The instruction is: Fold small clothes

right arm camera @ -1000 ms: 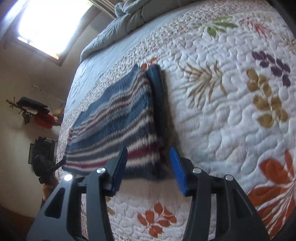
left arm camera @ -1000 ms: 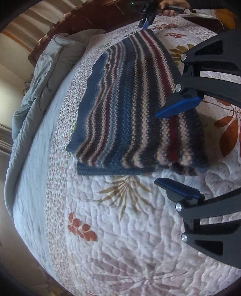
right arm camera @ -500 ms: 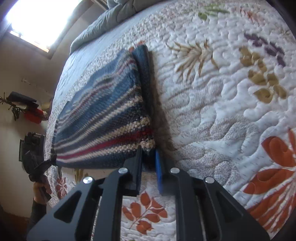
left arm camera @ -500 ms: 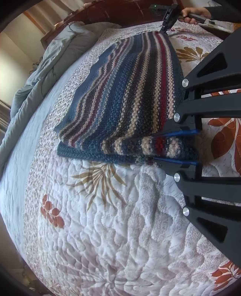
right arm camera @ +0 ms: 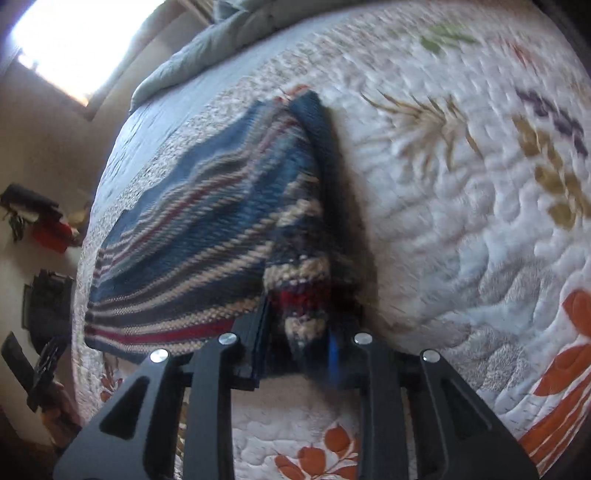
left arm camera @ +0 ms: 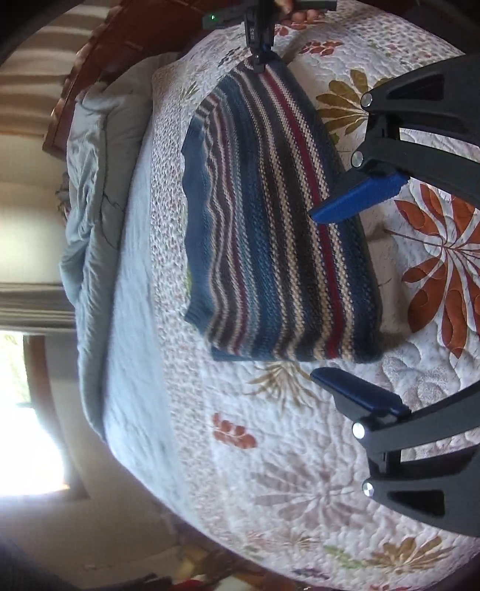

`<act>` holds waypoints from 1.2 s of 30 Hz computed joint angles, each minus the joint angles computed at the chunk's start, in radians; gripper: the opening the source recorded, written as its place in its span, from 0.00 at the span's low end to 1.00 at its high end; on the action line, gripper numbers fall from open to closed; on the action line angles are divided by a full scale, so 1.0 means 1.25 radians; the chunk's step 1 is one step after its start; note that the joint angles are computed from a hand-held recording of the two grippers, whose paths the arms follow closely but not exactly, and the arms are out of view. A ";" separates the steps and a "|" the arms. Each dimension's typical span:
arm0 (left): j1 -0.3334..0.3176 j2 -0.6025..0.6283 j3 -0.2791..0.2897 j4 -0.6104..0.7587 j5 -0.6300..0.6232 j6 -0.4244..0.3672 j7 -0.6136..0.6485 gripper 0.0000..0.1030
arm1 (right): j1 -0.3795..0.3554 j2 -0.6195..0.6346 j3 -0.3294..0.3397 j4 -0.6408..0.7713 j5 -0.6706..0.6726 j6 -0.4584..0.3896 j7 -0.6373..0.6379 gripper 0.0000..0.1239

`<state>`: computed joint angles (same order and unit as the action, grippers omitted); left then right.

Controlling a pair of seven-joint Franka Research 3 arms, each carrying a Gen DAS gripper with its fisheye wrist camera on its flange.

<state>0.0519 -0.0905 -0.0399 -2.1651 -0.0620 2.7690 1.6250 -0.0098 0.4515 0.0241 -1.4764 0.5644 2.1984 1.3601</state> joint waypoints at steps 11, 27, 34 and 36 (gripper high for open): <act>0.002 0.014 0.010 0.015 -0.022 0.031 0.090 0.82 | 0.107 -0.144 -0.016 -0.139 -0.199 0.275 0.075 0.45; 0.117 0.153 0.004 0.152 -0.248 -0.182 0.115 0.85 | 0.251 0.141 0.083 0.204 -0.130 0.087 -0.027 0.45; 0.137 0.165 -0.008 0.154 -0.239 -0.202 0.129 0.85 | 0.264 0.158 0.087 0.260 -0.155 0.020 -0.025 0.46; 0.141 0.169 -0.008 0.169 -0.233 -0.204 0.135 0.85 | 0.272 0.163 0.094 0.282 -0.148 0.023 -0.033 0.46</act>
<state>0.2276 0.1208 -0.0501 -1.9538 -0.3528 2.5143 1.7932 0.3302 0.6549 0.1412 -1.1244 0.3792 2.2270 1.3192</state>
